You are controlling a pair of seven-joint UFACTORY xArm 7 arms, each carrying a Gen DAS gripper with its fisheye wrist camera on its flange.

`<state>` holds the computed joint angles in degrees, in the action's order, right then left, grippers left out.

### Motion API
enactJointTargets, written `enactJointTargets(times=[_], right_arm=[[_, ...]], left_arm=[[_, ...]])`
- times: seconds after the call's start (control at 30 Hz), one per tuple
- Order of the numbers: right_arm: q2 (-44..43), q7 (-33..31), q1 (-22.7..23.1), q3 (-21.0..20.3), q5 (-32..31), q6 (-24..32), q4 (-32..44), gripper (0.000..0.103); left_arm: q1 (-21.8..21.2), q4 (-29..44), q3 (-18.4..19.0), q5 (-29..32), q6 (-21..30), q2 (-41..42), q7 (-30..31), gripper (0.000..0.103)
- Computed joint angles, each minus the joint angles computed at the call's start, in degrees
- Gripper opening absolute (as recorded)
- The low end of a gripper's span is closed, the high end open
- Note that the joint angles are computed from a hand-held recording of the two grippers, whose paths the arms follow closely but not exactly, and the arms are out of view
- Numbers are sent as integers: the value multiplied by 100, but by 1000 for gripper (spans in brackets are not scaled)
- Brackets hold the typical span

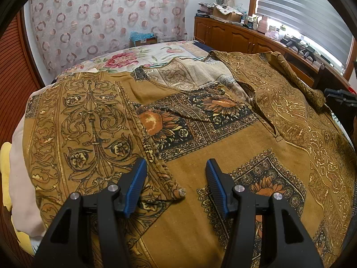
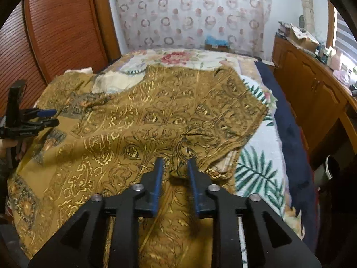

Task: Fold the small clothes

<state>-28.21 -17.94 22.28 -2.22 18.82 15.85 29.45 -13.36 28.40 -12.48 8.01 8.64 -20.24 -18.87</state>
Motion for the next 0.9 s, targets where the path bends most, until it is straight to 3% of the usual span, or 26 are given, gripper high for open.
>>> enactJointTargets(times=[0.03, 0.2, 0.4, 0.6, 0.73, 0.9], right_arm=[[-68, 60, -89, 51, -51, -73, -35, 54], [24, 209, -256, -122, -81, -216, 129, 55], [1087, 393, -490, -192, 80, 0, 820, 55], [1689, 509, -874, 105, 241, 59, 1236, 41], [1781, 448, -1034, 316, 94, -25, 1289, 8], [1711, -647, -546, 37, 1250, -91, 1446, 2]], left_arm=[[-3, 0, 2, 0, 1, -2, 0, 55], [-1, 2, 3, 7, 0, 3, -4, 55], [-6, 3, 7, 6, 0, 3, -4, 55], [8, 4, -8, 21, 9, -1, -16, 55], [-10, 4, 8, 6, 6, 1, -3, 55], [-5, 25, 5, 12, 4, 31, -8, 56]])
